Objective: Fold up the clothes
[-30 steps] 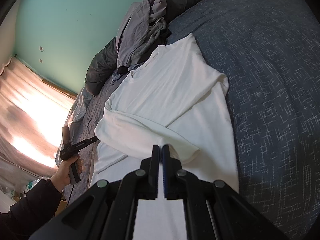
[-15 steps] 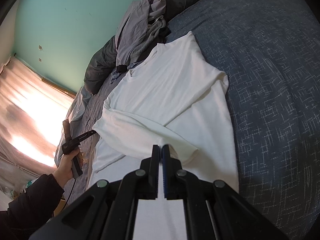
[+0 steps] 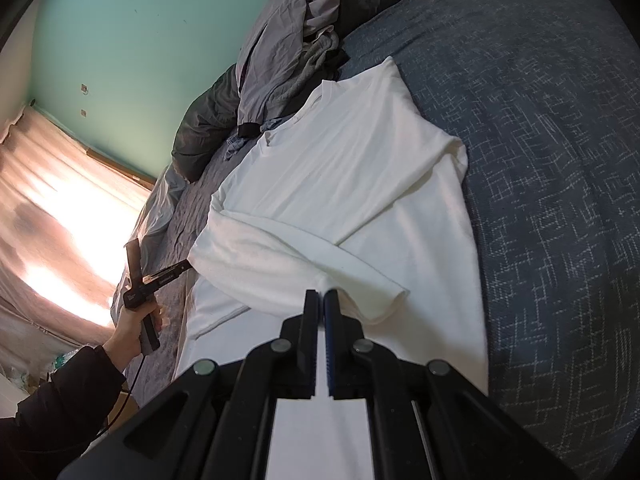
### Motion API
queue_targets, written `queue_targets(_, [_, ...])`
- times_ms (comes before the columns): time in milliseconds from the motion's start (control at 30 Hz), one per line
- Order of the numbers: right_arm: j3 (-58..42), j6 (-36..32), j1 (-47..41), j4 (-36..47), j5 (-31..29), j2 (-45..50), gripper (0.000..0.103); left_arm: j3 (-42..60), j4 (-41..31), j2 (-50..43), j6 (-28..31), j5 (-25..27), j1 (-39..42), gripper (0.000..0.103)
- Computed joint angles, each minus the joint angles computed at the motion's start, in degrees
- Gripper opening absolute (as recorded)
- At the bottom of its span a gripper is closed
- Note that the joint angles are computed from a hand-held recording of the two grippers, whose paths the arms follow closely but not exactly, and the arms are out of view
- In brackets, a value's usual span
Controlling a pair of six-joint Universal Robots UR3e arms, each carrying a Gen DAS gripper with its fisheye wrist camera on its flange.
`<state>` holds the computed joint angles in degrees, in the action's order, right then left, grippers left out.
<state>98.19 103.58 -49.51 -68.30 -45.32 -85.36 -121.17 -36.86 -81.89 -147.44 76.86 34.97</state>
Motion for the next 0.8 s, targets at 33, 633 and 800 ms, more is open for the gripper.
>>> queue_targets(33, [-0.1,0.0,0.0,0.1,0.0,0.0,0.003,-0.3,-0.7,0.8,0.4,-0.3,0.6,0.010])
queue_targets(633, [-0.4,0.1,0.7,0.3,-1.0,0.1,0.003,7.5,-14.7,-1.8,-4.8,-11.4,4.7,0.024])
queue_targets(800, [0.2,-0.2,0.8,0.1,-2.1,-1.3,0.003,7.3,-15.6,-2.3,-4.3,-12.8,6.1,0.009])
